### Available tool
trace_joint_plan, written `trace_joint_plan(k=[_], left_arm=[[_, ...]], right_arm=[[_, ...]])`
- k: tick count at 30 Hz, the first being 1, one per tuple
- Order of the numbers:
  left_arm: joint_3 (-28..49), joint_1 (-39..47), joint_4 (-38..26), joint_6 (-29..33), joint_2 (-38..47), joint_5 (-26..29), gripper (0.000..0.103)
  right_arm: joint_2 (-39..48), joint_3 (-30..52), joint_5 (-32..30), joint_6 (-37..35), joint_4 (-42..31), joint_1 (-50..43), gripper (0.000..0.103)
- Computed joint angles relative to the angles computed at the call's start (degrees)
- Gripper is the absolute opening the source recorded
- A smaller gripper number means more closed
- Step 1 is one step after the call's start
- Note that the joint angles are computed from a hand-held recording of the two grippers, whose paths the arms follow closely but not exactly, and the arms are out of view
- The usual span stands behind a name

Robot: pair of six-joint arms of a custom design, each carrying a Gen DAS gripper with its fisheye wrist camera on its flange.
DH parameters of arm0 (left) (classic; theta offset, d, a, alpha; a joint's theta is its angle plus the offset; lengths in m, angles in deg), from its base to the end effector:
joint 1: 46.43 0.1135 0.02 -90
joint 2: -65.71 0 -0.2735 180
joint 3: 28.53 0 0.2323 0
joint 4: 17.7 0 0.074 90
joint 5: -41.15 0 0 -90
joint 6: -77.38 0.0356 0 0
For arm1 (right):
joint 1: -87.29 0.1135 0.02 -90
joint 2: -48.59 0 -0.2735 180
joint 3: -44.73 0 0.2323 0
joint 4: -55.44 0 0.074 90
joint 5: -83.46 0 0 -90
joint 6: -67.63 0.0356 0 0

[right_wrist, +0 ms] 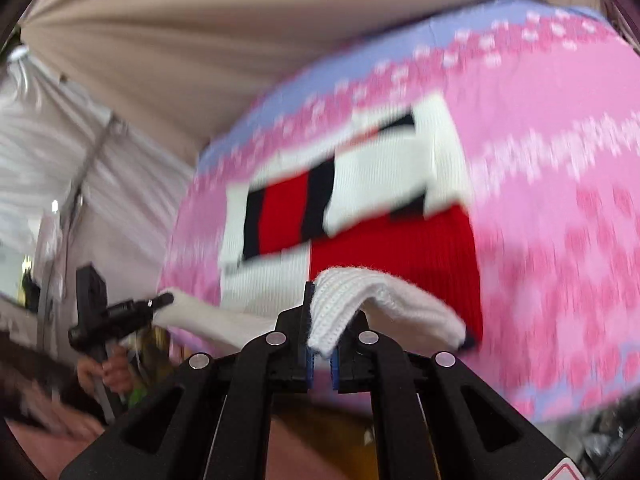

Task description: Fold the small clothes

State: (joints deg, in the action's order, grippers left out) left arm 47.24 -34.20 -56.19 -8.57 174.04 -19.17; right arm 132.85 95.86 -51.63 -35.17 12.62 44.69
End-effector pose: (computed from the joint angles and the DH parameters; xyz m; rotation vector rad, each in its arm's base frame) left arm 0.3320 0.0539 0.1489 -0.0728 2.6765 -0.6384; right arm 0.1726 -0.1244 0.1625 0.5113 2.4112 0.7638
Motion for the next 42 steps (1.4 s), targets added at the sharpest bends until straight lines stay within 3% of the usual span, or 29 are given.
trace_joint_plan(k=[2, 5, 12, 17, 18, 19, 21, 23, 27, 29, 30, 32, 33, 34, 35, 39, 42], left_arm=[[5.9, -2.0, 3.6, -5.4, 6.0, -0.9, 0.011], [13.7, -5.5, 7.3, -9.4, 14.2, -4.7, 0.011], [29.3, -11.4, 6.9, -14.8, 29.8, -12.8, 0.011], [31.8, -10.9, 8.4, -18.6, 33.3, -10.6, 0.017], [30.4, -10.3, 9.5, -18.9, 32.2, -9.2, 0.026], [27.6, -9.6, 11.5, -19.3, 30.1, -7.9, 0.050], [19.6, -8.2, 19.0, -20.2, 24.7, -6.2, 0.078], [12.3, -7.0, 25.3, -17.0, 19.8, -5.9, 0.085], [16.7, -9.2, 19.6, -10.2, 23.1, -10.2, 0.086], [22.9, -10.9, 14.9, -9.6, 27.7, -11.6, 0.082], [25.2, -11.6, 13.6, -9.6, 29.5, -11.9, 0.071], [31.5, -13.3, 9.2, -8.5, 33.5, -14.1, 0.042], [34.4, -13.9, 6.9, -7.7, 35.2, -15.1, 0.009], [36.1, -14.1, 5.3, -7.4, 35.9, -15.3, 0.007], [35.3, -13.8, 5.9, -8.1, 34.7, -15.0, 0.007], [30.5, -11.4, 7.7, -9.3, 25.8, -11.6, 0.007], [37.4, -11.2, 3.8, -10.5, 27.3, -12.3, 0.007]], right_arm=[[7.9, 1.8, -1.2, 10.8, 13.3, 1.9, 0.005], [17.3, 5.4, 2.1, 22.3, 26.1, 7.0, 0.005], [34.1, 18.2, 13.1, 28.4, 30.8, 14.1, 0.006], [40.4, 22.5, 10.4, 32.7, 33.8, 12.7, 0.014], [40.3, 22.3, 9.3, 33.8, 34.8, 12.5, 0.021], [38.8, 21.1, 8.8, 34.4, 35.7, 11.8, 0.028], [34.6, 17.2, 10.0, 34.1, 39.0, 10.9, 0.058], [29.0, 12.1, 11.9, 30.8, 40.6, 9.8, 0.065], [27.9, 11.8, 17.8, 22.3, 36.2, 11.5, 0.068], [31.6, 14.5, 20.6, 21.1, 34.9, 13.8, 0.068], [34.0, 16.2, 21.5, 21.1, 34.9, 15.2, 0.068], [38.0, 19.7, 24.3, 21.0, 34.2, 17.7, 0.064], [39.8, 21.9, 25.6, 20.7, 33.0, 18.7, 0.046], [41.2, 23.8, 26.7, 20.6, 31.4, 19.3, 0.020], [41.9, 25.5, 28.1, 21.0, 29.4, 19.8, 0.015], [31.8, 19.8, 17.8, 25.2, 32.2, 15.3, 0.009], [26.4, 19.8, 14.4, 26.0, 31.1, 12.8, 0.009]])
